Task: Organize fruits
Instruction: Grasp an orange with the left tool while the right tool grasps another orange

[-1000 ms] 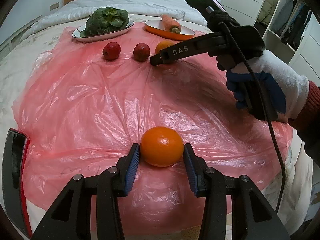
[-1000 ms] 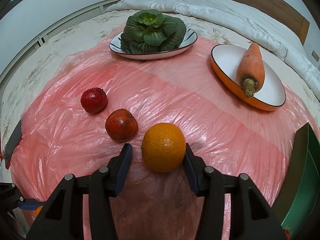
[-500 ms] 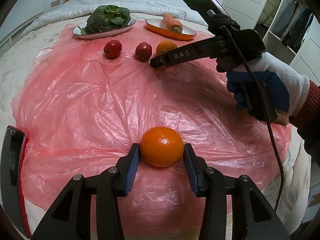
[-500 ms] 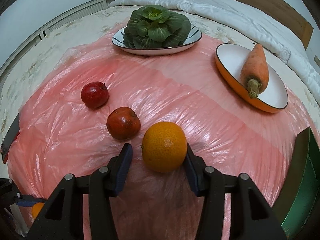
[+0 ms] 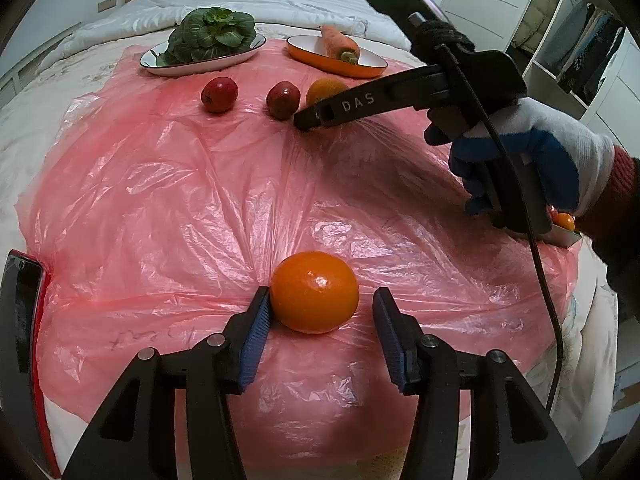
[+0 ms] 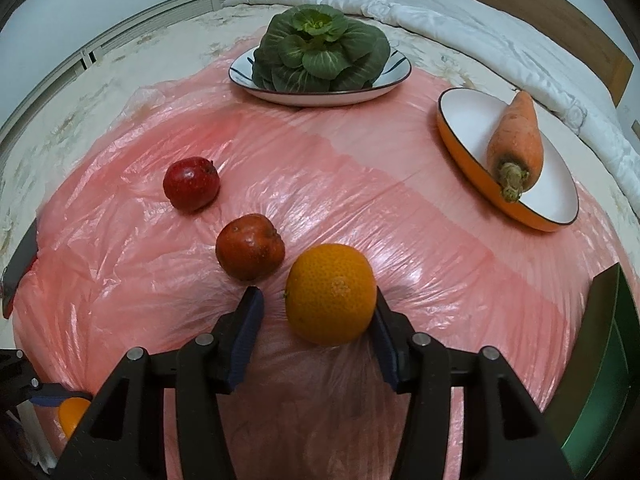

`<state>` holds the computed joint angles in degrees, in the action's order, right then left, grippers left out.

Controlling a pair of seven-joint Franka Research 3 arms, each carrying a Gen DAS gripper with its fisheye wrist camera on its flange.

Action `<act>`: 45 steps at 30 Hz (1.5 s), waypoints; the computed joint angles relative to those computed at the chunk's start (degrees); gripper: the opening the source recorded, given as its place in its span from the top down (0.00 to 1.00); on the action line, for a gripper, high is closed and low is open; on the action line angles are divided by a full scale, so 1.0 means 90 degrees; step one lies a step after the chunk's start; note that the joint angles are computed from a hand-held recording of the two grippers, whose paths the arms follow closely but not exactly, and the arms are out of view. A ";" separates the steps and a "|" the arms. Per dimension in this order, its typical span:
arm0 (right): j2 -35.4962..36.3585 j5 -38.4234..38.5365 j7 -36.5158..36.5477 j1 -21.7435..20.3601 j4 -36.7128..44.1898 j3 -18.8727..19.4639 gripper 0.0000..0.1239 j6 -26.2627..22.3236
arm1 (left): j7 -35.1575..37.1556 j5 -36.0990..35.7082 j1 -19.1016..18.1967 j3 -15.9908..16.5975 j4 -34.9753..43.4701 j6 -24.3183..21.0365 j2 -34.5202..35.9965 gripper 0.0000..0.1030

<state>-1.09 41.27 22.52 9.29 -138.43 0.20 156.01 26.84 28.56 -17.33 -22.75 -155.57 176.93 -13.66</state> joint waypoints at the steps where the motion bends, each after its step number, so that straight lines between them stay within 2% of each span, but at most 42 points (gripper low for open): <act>1: -0.0032 0.0118 -0.0116 0.0011 -0.0032 0.0007 0.29 0.0088 | -0.0036 0.0030 0.0037 -0.0031 -0.0011 0.0026 -0.0012 0.56; 4: -0.0161 0.0602 -0.0476 0.0077 -0.0103 0.0004 0.29 0.0315 | -0.0120 0.0104 0.0112 -0.0110 -0.0022 0.0051 -0.0036 0.56; 11: -0.0190 0.0137 -0.0103 0.0083 -0.0086 -0.0029 0.30 0.0191 | -0.0256 0.0100 0.0244 -0.0175 -0.0183 0.0354 -0.0162 0.56; 19: -0.0200 0.0414 -0.0060 0.0062 -0.0088 -0.0072 0.32 0.0070 | -0.0073 -0.0072 0.0243 -0.0207 -0.0299 0.0382 -0.0328 0.56; 26: -0.0223 0.0966 -0.0193 0.0004 -0.0080 -0.0134 0.32 -0.0110 | -0.0025 -0.0045 0.0244 -0.0274 -0.0178 0.0102 -0.0380 0.56; 32: -0.0256 0.1342 -0.0328 -0.0004 -0.0109 -0.0133 0.33 -0.0134 | -0.0186 0.0365 0.0375 -0.0455 0.0179 -0.0469 -0.0252 0.58; 33: -0.0252 0.1407 -0.0359 -0.0008 -0.0098 -0.0141 0.35 -0.0151 | -0.0236 0.0452 0.0363 -0.0454 0.0241 -0.0591 -0.0212 0.63; 35: -0.0252 0.1561 -0.0404 -0.0017 -0.0079 -0.0153 0.44 -0.0179 | -0.0306 0.0635 0.0307 -0.0401 0.0356 -0.0773 -0.0110 0.65; 38: -0.0220 0.1609 -0.0364 -0.0042 -0.0049 -0.0155 0.47 -0.0236 | -0.0434 0.0984 0.0230 -0.0375 0.0503 -0.1035 -0.0016 0.65; 43: -0.0182 0.1575 -0.0289 -0.0059 -0.0083 -0.0128 0.47 -0.0202 | -0.0395 0.1087 -0.0088 -0.0081 0.0625 -0.1277 0.0096 0.65; 45: -0.0194 0.1576 -0.0276 -0.0064 -0.0098 -0.0124 0.52 -0.0186 | -0.0402 0.1149 -0.0140 -0.0047 0.0665 -0.1348 0.0135 0.65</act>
<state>-2.83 55.45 20.04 8.72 -139.31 -0.91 154.34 23.23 38.90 -18.60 -23.17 -149.59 164.80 -12.44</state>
